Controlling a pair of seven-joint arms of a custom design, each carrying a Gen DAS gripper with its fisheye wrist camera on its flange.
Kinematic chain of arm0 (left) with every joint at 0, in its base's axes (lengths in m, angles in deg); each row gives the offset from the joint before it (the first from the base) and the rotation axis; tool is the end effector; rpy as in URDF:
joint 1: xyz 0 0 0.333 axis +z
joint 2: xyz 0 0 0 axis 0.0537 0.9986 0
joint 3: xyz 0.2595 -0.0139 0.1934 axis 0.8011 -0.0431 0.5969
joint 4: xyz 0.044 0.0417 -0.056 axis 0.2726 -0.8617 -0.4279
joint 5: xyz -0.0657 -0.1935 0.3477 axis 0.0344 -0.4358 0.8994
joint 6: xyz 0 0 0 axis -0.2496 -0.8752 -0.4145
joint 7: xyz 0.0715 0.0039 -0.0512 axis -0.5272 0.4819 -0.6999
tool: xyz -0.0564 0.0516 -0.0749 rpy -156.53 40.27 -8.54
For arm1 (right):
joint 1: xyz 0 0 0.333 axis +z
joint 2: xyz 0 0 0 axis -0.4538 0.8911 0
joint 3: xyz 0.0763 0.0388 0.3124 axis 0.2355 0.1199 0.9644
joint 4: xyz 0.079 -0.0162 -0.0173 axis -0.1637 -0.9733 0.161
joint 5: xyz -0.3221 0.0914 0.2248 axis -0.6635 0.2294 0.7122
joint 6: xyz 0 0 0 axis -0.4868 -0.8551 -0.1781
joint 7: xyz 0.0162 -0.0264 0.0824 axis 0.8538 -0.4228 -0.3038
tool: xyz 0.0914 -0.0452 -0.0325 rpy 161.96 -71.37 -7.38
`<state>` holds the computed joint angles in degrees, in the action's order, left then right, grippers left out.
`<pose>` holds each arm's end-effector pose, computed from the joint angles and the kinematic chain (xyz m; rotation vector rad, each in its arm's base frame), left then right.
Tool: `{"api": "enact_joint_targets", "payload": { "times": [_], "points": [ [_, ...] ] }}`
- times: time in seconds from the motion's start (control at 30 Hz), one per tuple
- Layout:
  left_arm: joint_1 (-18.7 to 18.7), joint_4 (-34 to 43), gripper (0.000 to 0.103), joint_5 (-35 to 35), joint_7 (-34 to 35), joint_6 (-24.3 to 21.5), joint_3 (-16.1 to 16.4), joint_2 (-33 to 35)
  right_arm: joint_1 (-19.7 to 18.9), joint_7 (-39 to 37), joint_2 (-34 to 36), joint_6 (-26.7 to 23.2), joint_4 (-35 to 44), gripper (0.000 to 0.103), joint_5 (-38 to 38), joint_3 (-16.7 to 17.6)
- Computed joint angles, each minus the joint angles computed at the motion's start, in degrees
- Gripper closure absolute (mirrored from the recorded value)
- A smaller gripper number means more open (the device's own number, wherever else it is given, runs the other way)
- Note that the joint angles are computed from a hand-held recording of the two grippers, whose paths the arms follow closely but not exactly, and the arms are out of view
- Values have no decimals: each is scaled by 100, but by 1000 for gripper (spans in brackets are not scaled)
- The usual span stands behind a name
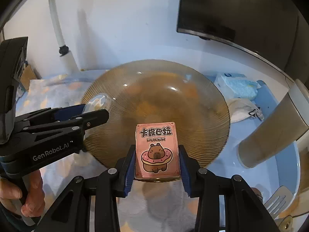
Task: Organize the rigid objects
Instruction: 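Carry both held items to the amber bowl and release them inside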
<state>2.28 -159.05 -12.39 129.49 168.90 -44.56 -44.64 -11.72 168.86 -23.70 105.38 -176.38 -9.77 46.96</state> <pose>0.6338 -0.1449 0.5023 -1.2962 2.5460 -1.1223 0.5065 0.2259 0.5303 -1.6178 2.1393 -0.8176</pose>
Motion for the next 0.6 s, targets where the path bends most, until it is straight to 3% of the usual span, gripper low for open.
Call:
{"api": "enact_joint_targets", "payload": {
  "times": [0.2, 0.23, 0.27, 0.3, 0.47, 0.6],
  "points": [
    [-41, 20, 55, -42, 89, -5, -51, 22, -45, 39, -62, 27, -103, 61, 99, -29],
    [-17, -34, 47, -154, 161, 61, -50, -36, -71, 123, -78, 41, -102, 57, 58, -27],
    [11, -58, 24, -280, 216, 121, -33, -83, -89, 256, -162, 55, -155, 48, 0, -10],
    [77, -101, 15, -579, 352, 164, -13, -174, -118, 408, -266, 76, -218, 45, -87, 16],
    [292, -106, 15, -1473, 938, -32, 275, -504, -239, 811, -746, -71, -344, 45, -413, 267],
    [441, -306, 15, -1821, 1200, -103, 615, -834, -199, 800, -737, -75, -188, 45, -510, 501]
  ]
}}
